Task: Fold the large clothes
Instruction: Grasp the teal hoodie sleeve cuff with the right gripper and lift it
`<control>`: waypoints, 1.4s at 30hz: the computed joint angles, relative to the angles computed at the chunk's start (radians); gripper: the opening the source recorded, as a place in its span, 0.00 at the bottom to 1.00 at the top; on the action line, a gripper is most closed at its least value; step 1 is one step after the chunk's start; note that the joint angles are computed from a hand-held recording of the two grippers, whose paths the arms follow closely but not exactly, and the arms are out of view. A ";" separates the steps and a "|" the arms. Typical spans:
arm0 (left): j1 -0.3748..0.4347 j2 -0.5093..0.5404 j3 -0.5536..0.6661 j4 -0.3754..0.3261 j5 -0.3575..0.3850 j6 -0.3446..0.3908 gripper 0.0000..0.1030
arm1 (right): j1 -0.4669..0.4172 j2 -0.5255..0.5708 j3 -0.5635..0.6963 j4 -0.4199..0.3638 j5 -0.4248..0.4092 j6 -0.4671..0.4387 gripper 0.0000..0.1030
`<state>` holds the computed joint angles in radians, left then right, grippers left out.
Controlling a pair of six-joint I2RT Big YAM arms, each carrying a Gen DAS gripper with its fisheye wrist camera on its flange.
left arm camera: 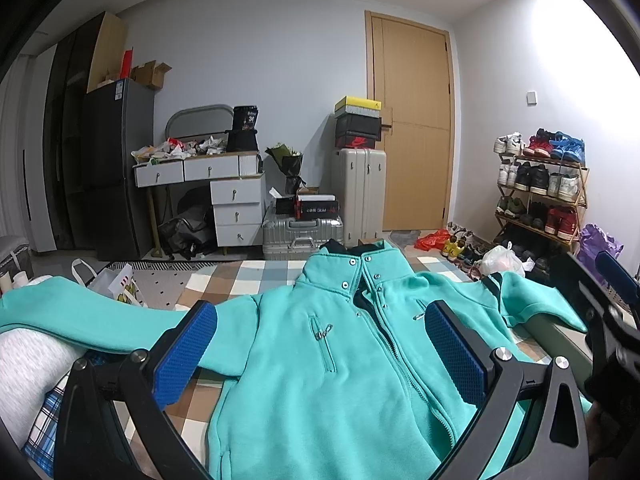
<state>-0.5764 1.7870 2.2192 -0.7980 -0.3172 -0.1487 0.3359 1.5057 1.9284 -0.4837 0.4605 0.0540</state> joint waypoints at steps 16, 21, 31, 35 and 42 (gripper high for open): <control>-0.027 0.023 0.043 -0.061 0.043 0.060 0.99 | -0.646 -0.036 0.137 -0.818 -0.400 0.596 1.00; -0.034 0.044 0.067 -0.081 0.037 0.081 0.99 | -0.837 -0.018 0.099 -0.867 -0.658 0.743 0.94; -0.041 0.068 0.091 -0.111 -0.015 0.101 0.99 | -0.844 0.160 0.331 -1.033 -0.507 0.695 0.34; -0.045 0.086 0.107 -0.139 -0.052 0.119 0.99 | -0.864 0.226 0.427 -1.097 -0.493 0.666 0.14; -0.054 0.090 0.102 -0.145 -0.107 0.159 0.99 | -0.878 0.378 0.739 -1.152 -0.341 0.584 0.10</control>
<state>-0.6307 1.8775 2.3207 -0.9428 -0.4244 0.0108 -0.5417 1.8835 2.6674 -1.6361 0.1197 0.6381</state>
